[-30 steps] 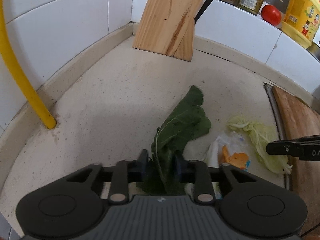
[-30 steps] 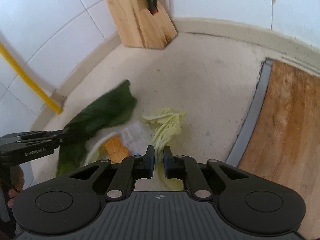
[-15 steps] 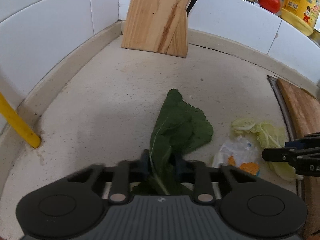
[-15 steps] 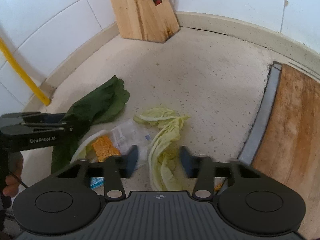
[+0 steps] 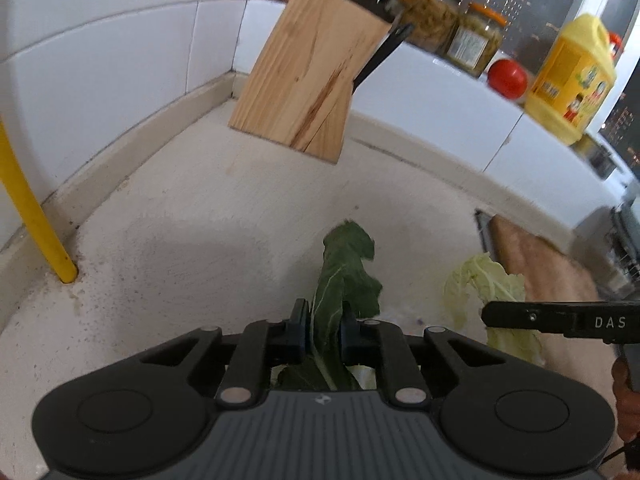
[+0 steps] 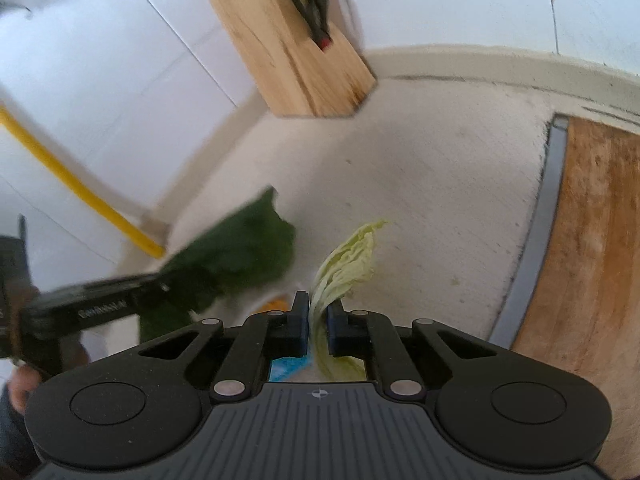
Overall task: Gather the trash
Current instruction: 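Lift both leaves off the counter and turn toward the bin, then lower both held leaves over the black bin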
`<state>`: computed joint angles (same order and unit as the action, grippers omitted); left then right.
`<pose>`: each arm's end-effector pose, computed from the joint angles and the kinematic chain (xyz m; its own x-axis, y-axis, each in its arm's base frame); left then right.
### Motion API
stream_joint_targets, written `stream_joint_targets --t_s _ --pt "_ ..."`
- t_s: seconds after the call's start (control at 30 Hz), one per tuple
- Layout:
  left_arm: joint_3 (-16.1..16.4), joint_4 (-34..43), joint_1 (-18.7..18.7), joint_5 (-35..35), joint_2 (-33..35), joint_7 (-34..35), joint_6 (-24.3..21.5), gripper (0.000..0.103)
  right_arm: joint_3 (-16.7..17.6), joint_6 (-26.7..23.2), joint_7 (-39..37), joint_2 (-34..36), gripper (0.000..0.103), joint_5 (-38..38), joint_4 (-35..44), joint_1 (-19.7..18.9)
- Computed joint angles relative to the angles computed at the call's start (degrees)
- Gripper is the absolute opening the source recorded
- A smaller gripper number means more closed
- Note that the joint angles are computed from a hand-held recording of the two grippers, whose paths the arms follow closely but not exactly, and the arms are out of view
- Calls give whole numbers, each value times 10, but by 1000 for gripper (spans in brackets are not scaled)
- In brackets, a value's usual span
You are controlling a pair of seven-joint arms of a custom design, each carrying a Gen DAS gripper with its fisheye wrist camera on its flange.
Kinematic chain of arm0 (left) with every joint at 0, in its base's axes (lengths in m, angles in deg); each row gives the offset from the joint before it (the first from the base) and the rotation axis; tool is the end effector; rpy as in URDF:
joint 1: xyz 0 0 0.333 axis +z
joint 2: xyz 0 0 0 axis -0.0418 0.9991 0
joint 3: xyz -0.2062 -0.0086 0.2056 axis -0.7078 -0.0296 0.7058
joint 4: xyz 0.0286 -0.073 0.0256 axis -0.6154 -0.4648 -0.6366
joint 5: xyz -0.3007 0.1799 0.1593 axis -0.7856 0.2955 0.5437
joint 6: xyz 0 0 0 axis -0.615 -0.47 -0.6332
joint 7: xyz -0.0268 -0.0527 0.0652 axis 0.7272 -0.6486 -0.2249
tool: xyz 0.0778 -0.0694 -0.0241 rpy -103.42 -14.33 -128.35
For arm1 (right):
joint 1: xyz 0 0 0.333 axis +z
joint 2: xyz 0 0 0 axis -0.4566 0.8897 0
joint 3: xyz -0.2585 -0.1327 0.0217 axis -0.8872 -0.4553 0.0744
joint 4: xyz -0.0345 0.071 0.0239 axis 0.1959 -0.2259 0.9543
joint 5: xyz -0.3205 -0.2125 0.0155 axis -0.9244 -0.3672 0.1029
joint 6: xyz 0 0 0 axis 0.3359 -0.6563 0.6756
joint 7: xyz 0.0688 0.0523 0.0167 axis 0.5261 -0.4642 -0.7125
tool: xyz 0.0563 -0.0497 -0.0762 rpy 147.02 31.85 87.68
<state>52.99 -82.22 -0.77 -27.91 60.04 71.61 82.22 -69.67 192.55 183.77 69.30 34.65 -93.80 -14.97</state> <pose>0.6182 -0.1108 0.7384 -0.4798 -0.8152 0.3244 -0.7477 0.1864 -0.6374 0.4767 0.1419 0.7430 -0.1133 -0.9210 -0.3727 -0.7618 0.3214 -0.5625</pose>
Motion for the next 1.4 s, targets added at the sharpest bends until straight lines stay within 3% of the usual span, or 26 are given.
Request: stream_joint_targets --t_s 0.3,0.63,0.9,1.2,1.4 --pt "15 -73 7 -27 -72 2 45 10 -5 39 -30 -10 12 28 8 11" --pt "56 -246 -8 9 -223 -49 114 10 -15 50 -126 -6 12 112 22 44" --pt "88 -375 -13 56 -340 -120 141 10 -18 18 -214 26 12 201 61 72" --pt "131 -459 9 104 -423 -153 142 10 17 -35 -260 100 12 252 138 101" --pt "160 -504 41 124 -459 -160 130 10 51 -61 -246 179 12 248 214 126"
